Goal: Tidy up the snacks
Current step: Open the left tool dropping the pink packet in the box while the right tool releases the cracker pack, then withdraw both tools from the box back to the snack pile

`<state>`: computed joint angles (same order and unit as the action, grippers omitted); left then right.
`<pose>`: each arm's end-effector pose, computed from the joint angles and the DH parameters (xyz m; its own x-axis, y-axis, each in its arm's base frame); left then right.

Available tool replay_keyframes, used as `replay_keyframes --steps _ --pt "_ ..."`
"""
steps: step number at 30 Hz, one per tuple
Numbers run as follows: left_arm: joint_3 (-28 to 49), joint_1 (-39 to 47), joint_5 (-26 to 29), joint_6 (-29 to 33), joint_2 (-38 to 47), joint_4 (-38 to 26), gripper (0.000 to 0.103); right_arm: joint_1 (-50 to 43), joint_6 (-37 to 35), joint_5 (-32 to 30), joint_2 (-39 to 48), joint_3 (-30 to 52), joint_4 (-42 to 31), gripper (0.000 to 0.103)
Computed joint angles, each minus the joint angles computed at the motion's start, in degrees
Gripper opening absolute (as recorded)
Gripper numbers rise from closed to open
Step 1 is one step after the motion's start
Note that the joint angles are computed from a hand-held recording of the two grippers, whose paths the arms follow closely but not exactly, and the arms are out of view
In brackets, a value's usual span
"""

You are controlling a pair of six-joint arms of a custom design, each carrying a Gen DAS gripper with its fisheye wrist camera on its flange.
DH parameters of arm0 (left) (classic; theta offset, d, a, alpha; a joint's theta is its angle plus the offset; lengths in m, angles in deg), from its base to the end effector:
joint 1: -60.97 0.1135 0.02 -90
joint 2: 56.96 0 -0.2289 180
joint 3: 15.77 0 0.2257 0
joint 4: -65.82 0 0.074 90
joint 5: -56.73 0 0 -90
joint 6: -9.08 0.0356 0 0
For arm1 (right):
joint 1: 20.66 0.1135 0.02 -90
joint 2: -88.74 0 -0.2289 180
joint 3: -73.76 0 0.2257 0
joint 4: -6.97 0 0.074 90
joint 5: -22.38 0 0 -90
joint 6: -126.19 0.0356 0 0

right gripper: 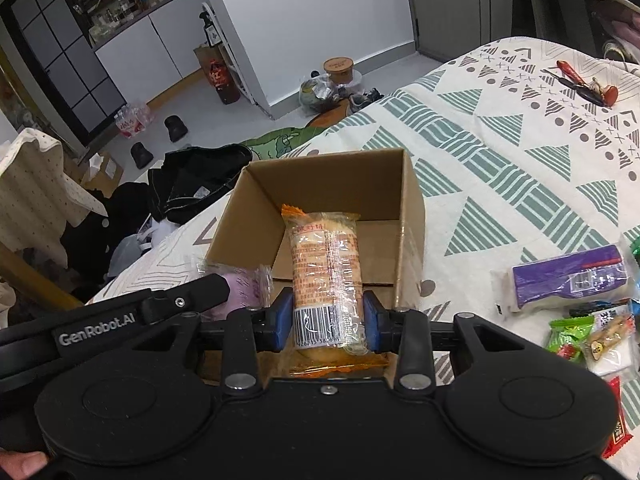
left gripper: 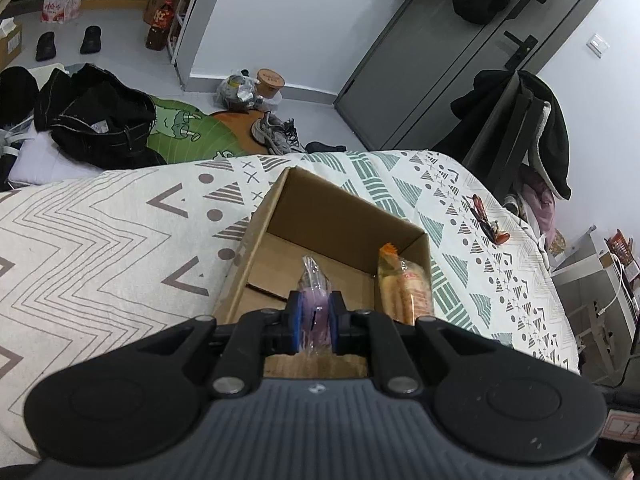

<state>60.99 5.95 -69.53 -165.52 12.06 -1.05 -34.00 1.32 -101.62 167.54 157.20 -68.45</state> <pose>0.1402 -0.1636 0.2695 -0.5309 -0.6416 -0.5537 -0.4441 0.7671 -0.4630 0.2328 -0.0348 0.2586 -0.7608 -0.3067 -0.5720 -0.5153 0.8212 0.2450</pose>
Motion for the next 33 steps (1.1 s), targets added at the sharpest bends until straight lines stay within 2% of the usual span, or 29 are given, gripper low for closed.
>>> replay_keyframes --steps 8,16,18,20,24,29,33 --pt "1.75 -2.36 -3.46 -1.64 -1.07 -4.23 0.014 2.58 2.84 1.08 -1.24 -2.1 2.04 0.035" --pt "5.75 -4.86 -4.74 -8.4 -0.66 -14.41 0.02 5.66 5.99 2.29 -2.72 -3.81 4.33 0.039" --pt "7.28 -5.64 -4.97 -9.57 0.13 -16.76 0.029 5.45 5.66 2.4 -3.39 -3.65 3.55 0.043" --pt "9.02 -6.26 -5.02 -11.02 1.34 -19.35 0.045 4.39 4.67 2.03 -4.01 -3.11 2.17 0.047" --pt "12.34 -8.06 -5.79 -14.06 3.71 -23.65 0.06 0.99 1.25 0.86 -4.15 -0.36 -1.83 0.051" --pt "17.88 -10.29 -6.98 -16.88 7.5 -29.18 0.083 -5.4 -3.84 -1.0 -3.14 3.64 -7.14 0.055" --pt "22.35 -12.43 -7.8 -19.67 10.79 -33.84 0.092 -11.33 -8.95 -2.53 -1.91 6.97 -10.94 0.064"
